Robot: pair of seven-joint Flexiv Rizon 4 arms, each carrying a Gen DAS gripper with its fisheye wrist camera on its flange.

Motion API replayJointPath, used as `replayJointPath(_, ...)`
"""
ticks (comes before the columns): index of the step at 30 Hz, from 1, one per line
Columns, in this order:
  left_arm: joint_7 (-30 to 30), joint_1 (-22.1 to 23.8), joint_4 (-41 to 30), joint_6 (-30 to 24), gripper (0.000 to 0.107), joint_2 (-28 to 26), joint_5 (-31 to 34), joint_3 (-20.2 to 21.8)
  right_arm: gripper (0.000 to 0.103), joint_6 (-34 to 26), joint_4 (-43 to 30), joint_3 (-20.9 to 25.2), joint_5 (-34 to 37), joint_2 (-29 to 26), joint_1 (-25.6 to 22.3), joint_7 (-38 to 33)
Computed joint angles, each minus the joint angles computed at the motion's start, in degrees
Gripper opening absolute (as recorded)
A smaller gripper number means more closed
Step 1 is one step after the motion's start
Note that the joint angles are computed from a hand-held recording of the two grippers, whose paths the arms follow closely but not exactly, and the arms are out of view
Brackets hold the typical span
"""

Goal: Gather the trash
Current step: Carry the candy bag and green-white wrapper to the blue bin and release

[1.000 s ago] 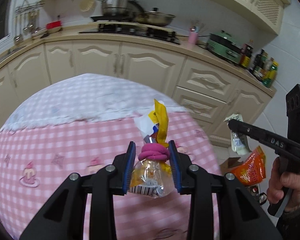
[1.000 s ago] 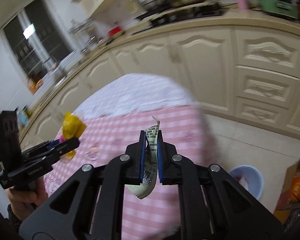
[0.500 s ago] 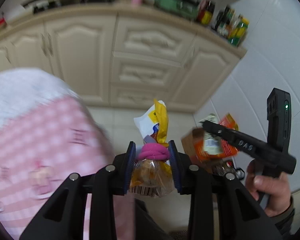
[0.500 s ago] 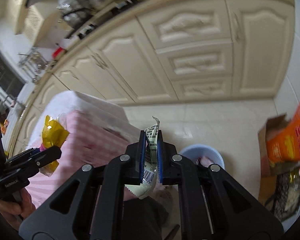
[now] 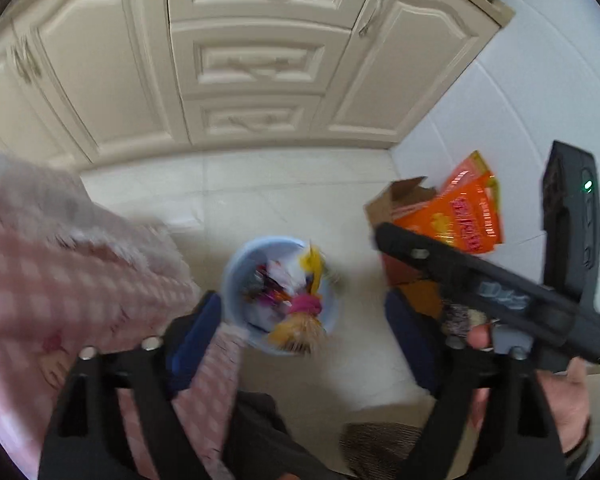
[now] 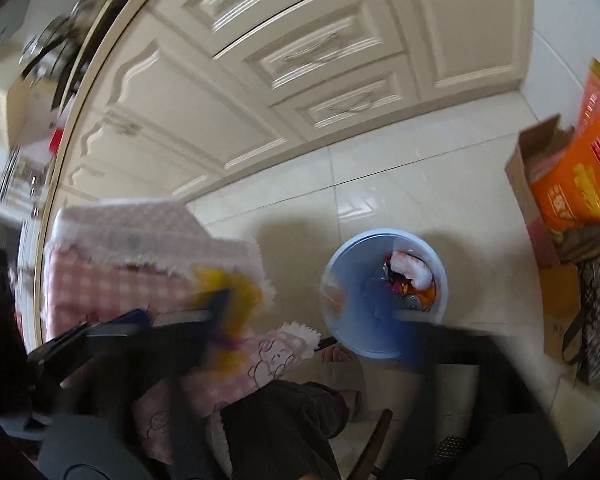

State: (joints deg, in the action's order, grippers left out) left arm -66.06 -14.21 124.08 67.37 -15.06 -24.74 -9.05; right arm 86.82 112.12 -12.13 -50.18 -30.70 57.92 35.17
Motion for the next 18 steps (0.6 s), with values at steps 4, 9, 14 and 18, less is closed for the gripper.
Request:
replayJointPath(4,-7.0,-1.9,-2.3,-1.0,0.090,-0.1,9.3,3.7,0.097,-2.0,1.3,1.8,0.9,1.2,-1.2,0.2)
replayJointPath(9,-7.3,-0.6,-0.2,1.5,0.090,2.0,8.3,2.8,0.097,-4.7,1.1,4.5,-0.5,2.0,-3.2,0.9)
replayJointPath(14,-6.7,-0.2,1.1,2.4,0.090,4.5,8.2,2.8,0.097,-7.3,0.0,7.3,-2.7,2.6,-5.0,1.5)
replayJointPath(18,-5.9,-0.2,2.5,3.3,0.090,6.7,7.1,2.7,0.097,-10.0,-1.0,10.0,-3.8,3.3,-6.6,1.6)
